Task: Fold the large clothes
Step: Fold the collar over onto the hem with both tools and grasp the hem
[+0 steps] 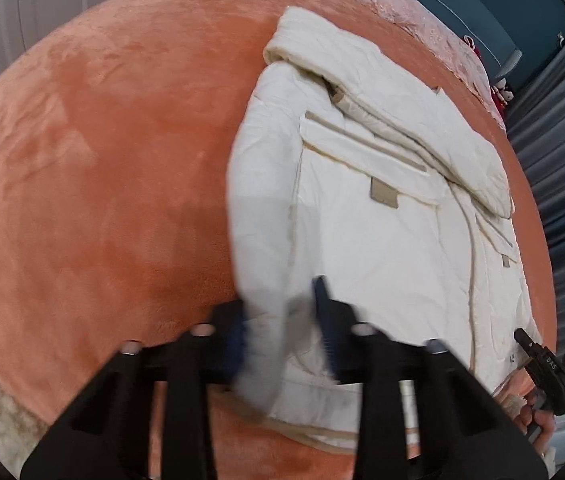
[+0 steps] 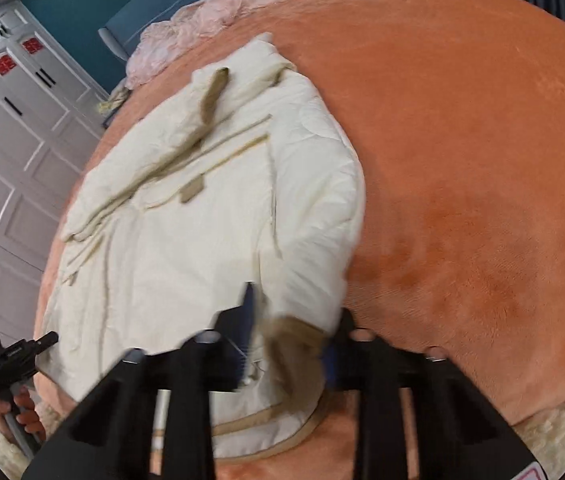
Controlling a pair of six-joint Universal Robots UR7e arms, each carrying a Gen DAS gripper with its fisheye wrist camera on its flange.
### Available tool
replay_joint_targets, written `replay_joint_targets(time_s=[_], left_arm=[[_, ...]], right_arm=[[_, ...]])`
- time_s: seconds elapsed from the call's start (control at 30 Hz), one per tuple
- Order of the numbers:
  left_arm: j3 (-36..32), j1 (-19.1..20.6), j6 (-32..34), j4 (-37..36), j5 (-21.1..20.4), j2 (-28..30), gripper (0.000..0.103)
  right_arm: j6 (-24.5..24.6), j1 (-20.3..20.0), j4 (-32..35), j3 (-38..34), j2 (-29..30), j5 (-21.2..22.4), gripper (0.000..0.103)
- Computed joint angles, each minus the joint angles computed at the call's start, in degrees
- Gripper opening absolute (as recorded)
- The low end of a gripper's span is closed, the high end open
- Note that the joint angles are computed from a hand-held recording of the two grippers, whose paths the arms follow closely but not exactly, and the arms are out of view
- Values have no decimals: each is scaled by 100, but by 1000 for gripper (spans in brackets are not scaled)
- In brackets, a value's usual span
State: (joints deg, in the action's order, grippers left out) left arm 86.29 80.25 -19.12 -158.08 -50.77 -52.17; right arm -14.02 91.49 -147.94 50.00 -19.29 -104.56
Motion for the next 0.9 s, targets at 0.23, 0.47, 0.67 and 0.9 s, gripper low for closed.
replay_joint_targets(time_s=[0.23,0.47,0.67,0.9], left_arm=[[632,-399,435,-535,99,-596,9],[2078,-985,259,-192,391,-1810,9],[3149,-1629,-705,967,605,-3002,8],[3269,-2114,-649,256,988,-3156,7]], right_arm=[[-188,111,-501,1112,-816,494,10],[-715,144,-850,3411,-2440,465,10],[-540,133,-669,4978,-3772,519,10],[-868,443,-1362,4760,-3755,820,10]])
